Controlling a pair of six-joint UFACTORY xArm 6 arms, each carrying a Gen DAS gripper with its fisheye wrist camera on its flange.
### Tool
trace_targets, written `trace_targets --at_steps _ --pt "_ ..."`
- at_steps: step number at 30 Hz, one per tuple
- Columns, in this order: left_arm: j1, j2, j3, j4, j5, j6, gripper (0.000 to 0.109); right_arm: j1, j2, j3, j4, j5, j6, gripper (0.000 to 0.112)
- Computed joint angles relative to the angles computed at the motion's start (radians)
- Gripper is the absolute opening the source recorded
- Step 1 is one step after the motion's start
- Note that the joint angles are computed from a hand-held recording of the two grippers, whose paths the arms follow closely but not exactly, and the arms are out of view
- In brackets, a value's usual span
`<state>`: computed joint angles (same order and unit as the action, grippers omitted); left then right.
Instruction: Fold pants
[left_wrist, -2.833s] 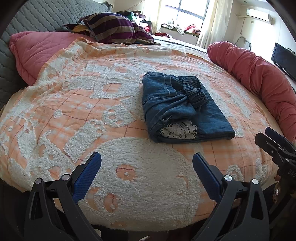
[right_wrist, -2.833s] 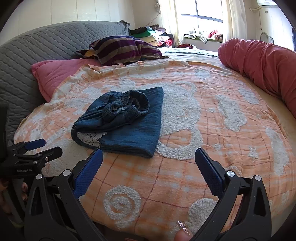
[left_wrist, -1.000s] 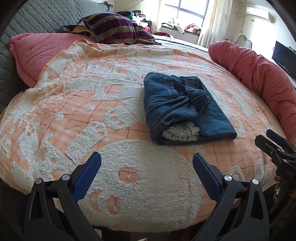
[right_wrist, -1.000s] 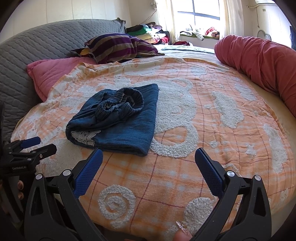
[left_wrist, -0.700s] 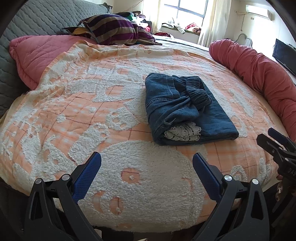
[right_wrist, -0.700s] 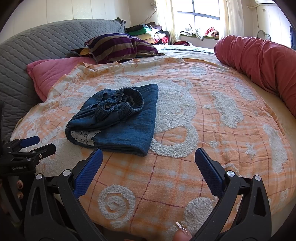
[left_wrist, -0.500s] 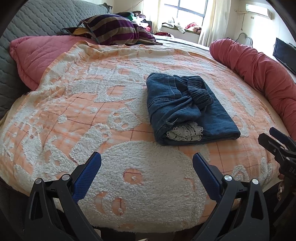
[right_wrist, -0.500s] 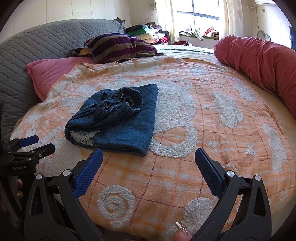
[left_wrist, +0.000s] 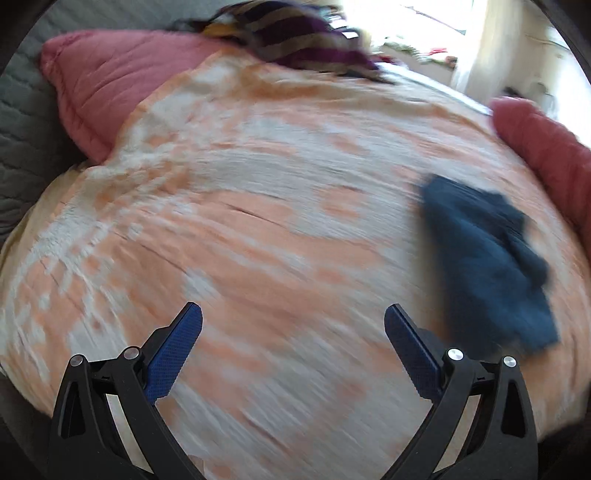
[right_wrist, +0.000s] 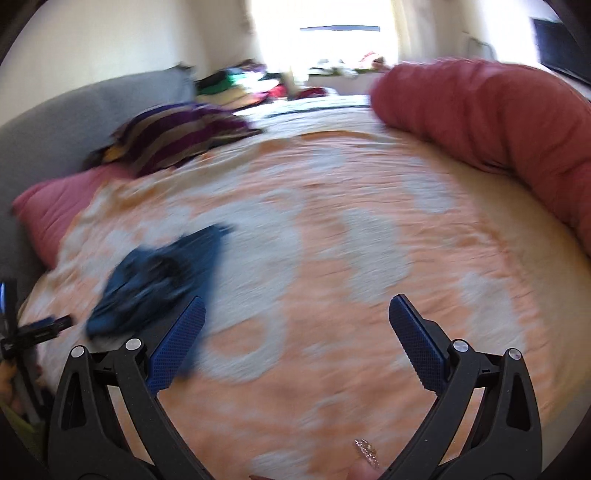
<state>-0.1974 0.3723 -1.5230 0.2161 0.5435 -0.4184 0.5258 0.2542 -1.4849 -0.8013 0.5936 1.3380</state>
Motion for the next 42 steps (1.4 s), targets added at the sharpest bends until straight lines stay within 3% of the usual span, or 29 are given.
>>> trace_targets --at_steps 4,8,11,13,16,42 --pt "0.075 0.197 -0.297 0.126 0.148 -0.112 0.099 -0.141 0.024 -0.003 0.132 0.098 -0.110 0.094" --pt "0.136 0.401 -0.582 0.123 0.261 -0.191 0.099 -0.278 0.113 -0.073 0.242 0.158 -0.184 0.094" --pt "0.143 0.392 -0.523 0.167 0.196 -0.229 0.099 -0.363 0.222 -0.189 0.320 0.261 -0.262 0.094" --pt "0.136 0.414 -0.571 0.178 0.248 -0.217 0.099 -0.380 0.285 -0.243 0.318 0.336 -0.271 0.095" --pt "0.125 0.427 -0.601 0.208 0.285 -0.221 0.099 -0.374 0.240 -0.144 0.186 0.249 -0.154 0.095" --pt "0.127 0.423 -0.591 0.196 0.273 -0.222 0.099 -0.363 0.251 -0.167 0.202 0.270 -0.161 0.095"
